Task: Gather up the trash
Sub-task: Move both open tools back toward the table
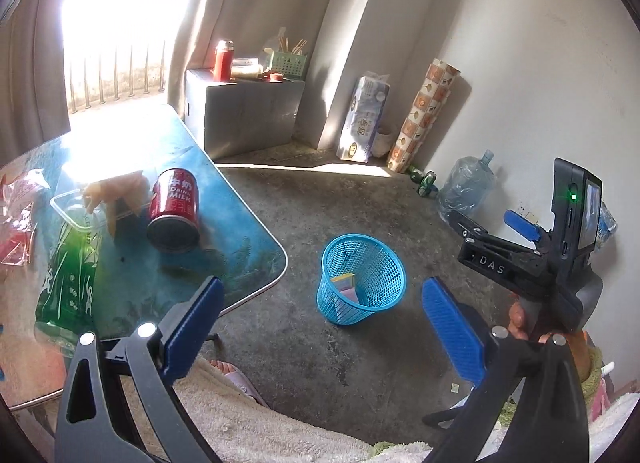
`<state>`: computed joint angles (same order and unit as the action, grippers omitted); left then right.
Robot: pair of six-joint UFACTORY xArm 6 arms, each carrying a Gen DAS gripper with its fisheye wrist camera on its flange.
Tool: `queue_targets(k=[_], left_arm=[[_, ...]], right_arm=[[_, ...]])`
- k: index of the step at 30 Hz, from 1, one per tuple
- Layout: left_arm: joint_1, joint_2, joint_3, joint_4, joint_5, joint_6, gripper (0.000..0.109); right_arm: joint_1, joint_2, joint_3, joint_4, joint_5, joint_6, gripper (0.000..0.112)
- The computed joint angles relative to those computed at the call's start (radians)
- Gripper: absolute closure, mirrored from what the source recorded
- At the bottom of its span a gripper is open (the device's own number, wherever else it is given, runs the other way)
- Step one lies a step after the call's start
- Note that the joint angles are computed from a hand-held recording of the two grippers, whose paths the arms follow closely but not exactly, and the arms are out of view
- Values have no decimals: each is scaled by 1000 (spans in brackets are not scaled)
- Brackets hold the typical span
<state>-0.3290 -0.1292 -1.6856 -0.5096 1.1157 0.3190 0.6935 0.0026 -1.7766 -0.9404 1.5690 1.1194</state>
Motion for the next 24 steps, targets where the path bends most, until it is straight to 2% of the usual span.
queue_targets(k=[12, 17, 24], left_arm=[[108, 13, 8, -69, 45, -35, 11], [151, 20, 7, -92, 48, -13, 11], [225, 10, 31, -131, 37, 33, 11]], right_arm=[[-1, 88, -111, 12, -40, -55, 17], [6, 163, -203, 23, -56, -92, 17], [29, 306, -405, 32, -41, -181, 17]])
